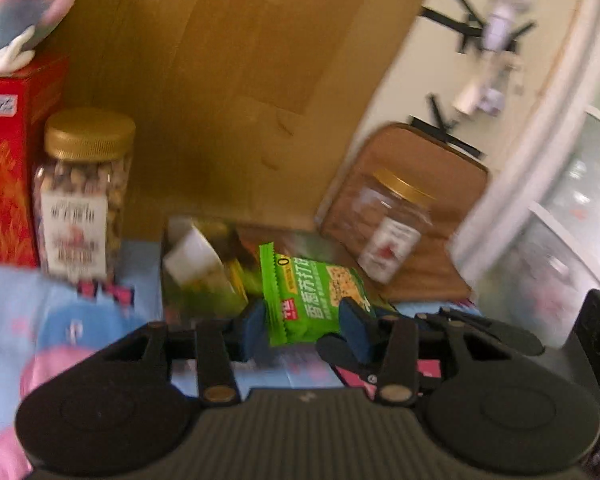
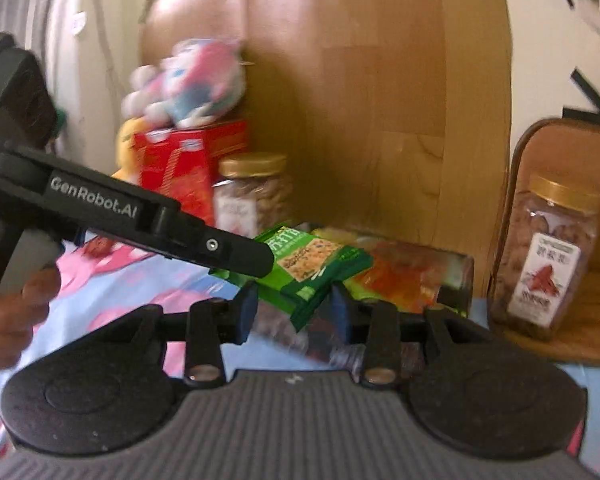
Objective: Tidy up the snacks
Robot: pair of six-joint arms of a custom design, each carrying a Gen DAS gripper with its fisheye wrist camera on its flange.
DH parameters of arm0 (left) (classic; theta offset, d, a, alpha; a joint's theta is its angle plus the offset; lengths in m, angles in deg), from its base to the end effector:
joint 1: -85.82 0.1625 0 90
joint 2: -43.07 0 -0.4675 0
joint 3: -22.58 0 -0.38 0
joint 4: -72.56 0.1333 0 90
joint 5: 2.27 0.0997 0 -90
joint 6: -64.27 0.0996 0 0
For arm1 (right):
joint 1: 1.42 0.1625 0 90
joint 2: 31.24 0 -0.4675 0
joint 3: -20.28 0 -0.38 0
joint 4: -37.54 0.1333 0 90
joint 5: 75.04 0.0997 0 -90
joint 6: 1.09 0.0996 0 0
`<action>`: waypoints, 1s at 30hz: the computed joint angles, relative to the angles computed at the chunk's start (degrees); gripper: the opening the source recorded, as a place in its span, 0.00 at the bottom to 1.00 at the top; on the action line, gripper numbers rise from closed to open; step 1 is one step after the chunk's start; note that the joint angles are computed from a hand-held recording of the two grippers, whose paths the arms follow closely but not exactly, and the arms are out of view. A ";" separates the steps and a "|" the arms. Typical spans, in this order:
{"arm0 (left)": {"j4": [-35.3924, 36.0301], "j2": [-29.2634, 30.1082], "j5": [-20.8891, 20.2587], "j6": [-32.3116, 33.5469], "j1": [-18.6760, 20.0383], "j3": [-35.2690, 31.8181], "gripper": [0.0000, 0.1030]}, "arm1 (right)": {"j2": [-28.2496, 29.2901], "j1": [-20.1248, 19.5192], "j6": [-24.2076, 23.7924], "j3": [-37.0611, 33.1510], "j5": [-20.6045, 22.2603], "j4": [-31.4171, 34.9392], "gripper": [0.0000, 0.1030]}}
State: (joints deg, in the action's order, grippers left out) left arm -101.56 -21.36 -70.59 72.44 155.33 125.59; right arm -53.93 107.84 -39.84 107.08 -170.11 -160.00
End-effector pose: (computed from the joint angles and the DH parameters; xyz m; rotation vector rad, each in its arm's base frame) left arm -0.0629 -0.6541 0.3536 0.4459 2.5994 -1.1511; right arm 0.3609 -0.6555 -0.0025 1.2857 -2.4186 1.0544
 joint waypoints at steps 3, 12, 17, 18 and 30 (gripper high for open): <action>1.22 4.92 3.05 -0.61 1.08 -6.16 0.41 | 3.32 -0.54 1.96 -8.02 -1.60 5.19 0.46; -0.47 1.97 0.59 -3.03 1.86 -2.00 0.41 | 0.46 -1.81 7.26 -0.23 -3.04 -3.83 0.45; -3.01 -2.29 3.95 -3.22 -0.96 5.42 0.41 | -3.15 -2.66 15.11 9.51 0.70 -11.35 0.45; -3.80 -3.00 5.88 -3.09 -1.92 7.35 0.41 | -3.47 -2.66 17.00 10.75 0.68 -12.38 0.46; -11.86 -7.15 23.48 -5.46 -11.12 25.18 0.47 | -6.85 0.39 28.69 24.94 -8.22 -22.51 0.49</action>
